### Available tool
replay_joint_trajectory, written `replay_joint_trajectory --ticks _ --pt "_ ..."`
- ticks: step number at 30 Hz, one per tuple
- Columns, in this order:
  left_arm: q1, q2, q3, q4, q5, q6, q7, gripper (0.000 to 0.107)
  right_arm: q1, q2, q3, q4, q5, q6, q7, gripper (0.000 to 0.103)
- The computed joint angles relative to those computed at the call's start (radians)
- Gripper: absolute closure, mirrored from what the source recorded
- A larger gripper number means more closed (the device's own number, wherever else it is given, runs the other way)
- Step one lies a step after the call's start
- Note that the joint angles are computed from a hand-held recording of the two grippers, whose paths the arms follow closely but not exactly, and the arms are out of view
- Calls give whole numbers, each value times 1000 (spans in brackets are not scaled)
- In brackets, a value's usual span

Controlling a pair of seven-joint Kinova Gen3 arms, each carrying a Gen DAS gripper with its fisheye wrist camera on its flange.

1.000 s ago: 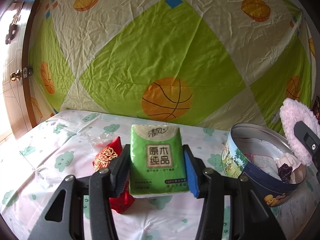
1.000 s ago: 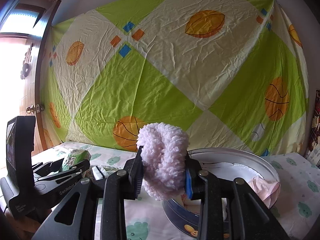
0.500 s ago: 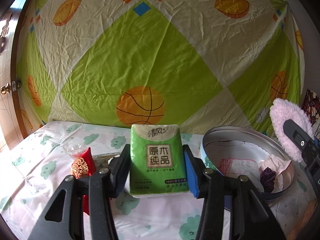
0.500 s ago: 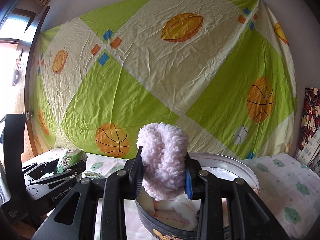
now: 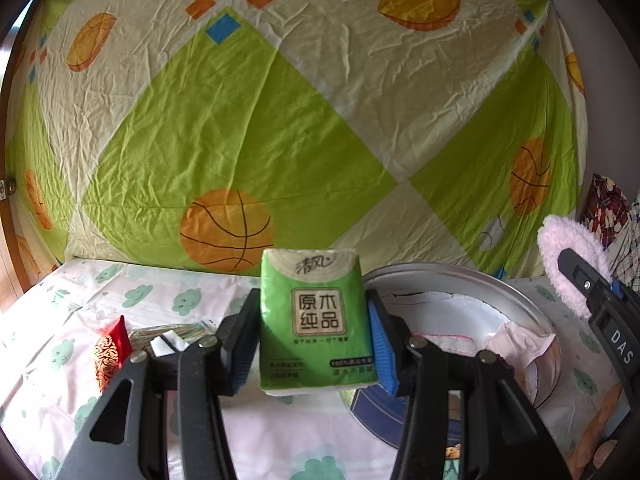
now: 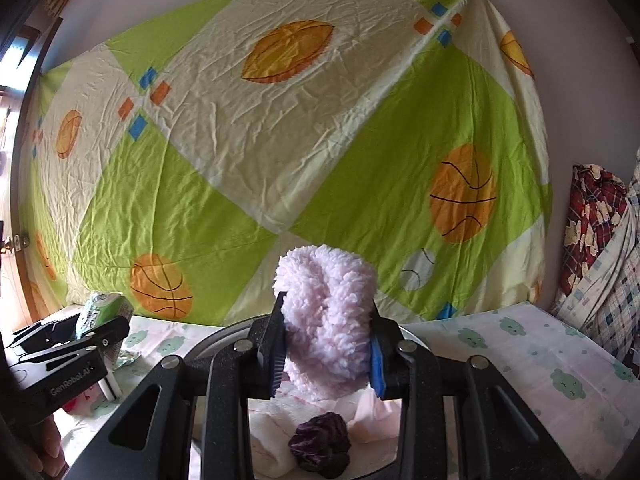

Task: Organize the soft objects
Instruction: 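Lift and carry the tissue pack and pink pad over the tin with both tools, then open the left tool over the tin while the right tool releases the pink pad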

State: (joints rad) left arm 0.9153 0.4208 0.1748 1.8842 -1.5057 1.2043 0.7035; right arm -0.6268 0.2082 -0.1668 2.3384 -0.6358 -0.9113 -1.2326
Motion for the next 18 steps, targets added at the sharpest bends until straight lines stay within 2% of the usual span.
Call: replay_joint_trajectory --ticks 9,18 --pt "-21 52 -21 -111 -6 -97 -109 58 51 17 42 -46 -53 48 17 68" --pt "-13 140 -90 -292 102 -170 -319 58 63 76 85 -141 -135 157 118 68"
